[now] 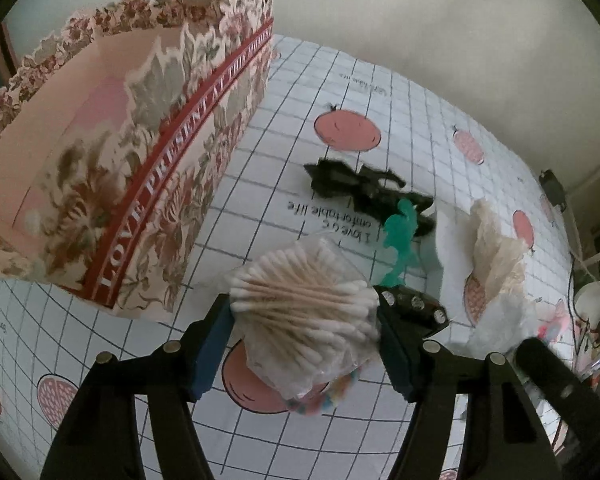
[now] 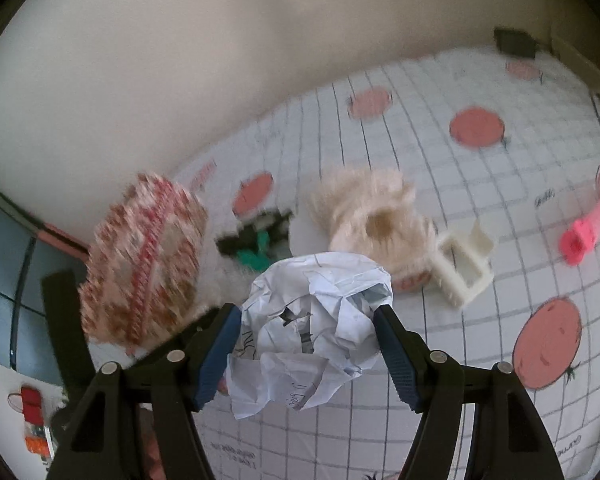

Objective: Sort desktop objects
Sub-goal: 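Carry the swab bag with the left tool and paper with the right tool over the floral box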

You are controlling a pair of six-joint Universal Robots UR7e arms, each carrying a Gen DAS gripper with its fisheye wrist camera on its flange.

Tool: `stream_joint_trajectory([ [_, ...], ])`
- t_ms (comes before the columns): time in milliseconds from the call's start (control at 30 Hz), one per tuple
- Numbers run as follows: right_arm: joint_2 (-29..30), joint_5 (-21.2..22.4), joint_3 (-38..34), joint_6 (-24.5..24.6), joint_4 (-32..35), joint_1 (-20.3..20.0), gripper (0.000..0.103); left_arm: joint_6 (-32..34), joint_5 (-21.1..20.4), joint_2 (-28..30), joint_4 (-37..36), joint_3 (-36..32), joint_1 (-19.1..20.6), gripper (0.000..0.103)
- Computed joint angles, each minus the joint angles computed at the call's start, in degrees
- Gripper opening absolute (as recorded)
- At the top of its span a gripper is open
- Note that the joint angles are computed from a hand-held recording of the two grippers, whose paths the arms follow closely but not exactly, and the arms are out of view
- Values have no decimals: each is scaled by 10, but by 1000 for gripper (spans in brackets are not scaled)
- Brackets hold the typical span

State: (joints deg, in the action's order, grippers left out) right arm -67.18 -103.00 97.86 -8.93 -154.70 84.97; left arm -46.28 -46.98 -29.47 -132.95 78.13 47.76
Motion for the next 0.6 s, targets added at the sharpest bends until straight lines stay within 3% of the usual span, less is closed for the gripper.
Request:
stream_joint_trajectory([
  [367,-22,63,36,-13,-138,6,72,81,21,-21,-147,41,-22,70],
  [600,-22,73,41,-7,-175,15,72,147,42,-33,-255,67,-39,70],
])
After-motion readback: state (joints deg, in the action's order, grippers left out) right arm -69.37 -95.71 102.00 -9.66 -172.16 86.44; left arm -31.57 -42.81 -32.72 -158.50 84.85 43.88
